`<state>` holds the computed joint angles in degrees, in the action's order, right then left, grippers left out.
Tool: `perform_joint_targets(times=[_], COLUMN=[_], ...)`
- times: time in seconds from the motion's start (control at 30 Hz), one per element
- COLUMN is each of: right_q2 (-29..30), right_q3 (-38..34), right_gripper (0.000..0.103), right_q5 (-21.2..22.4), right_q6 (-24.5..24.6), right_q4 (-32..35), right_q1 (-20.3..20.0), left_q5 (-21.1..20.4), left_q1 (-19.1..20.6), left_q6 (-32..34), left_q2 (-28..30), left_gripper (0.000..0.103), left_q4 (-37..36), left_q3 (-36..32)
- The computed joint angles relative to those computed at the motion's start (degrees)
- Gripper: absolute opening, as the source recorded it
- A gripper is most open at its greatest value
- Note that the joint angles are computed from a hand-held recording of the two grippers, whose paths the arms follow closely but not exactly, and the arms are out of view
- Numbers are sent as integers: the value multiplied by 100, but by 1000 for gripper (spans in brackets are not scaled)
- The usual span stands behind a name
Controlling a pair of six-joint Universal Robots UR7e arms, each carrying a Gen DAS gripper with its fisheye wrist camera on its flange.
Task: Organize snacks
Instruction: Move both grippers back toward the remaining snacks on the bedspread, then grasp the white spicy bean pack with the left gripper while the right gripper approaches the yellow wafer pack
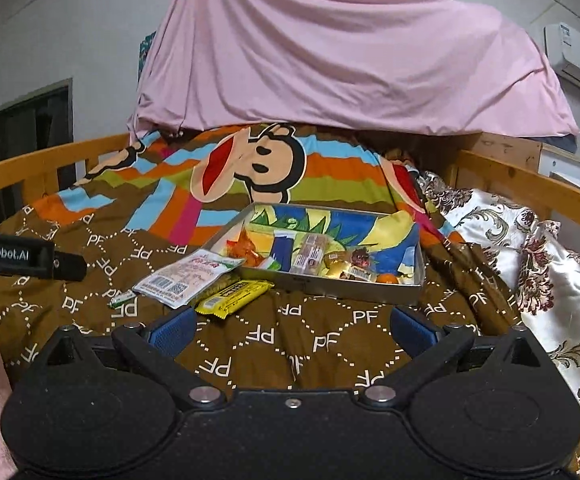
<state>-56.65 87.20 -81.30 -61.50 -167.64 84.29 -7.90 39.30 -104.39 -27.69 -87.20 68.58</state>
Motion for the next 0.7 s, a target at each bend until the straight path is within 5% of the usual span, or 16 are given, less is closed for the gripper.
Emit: perform_joint_targets(times=[0.43, 0.7], right_q2=[388, 818], right_q3=[-475, -1006], right_gripper=[102, 102], right_q5=[-499, -789], right_q6=[2, -34], right_q4=[368, 578], right_q1=[155, 271], left_q5=[-718, -1091], left_q1=[268, 640], left_q6=[2778, 3700], left_q2=[135, 234], left_gripper=[103, 103], left_q4=[-2692, -3246], left_q3=[-16, -439])
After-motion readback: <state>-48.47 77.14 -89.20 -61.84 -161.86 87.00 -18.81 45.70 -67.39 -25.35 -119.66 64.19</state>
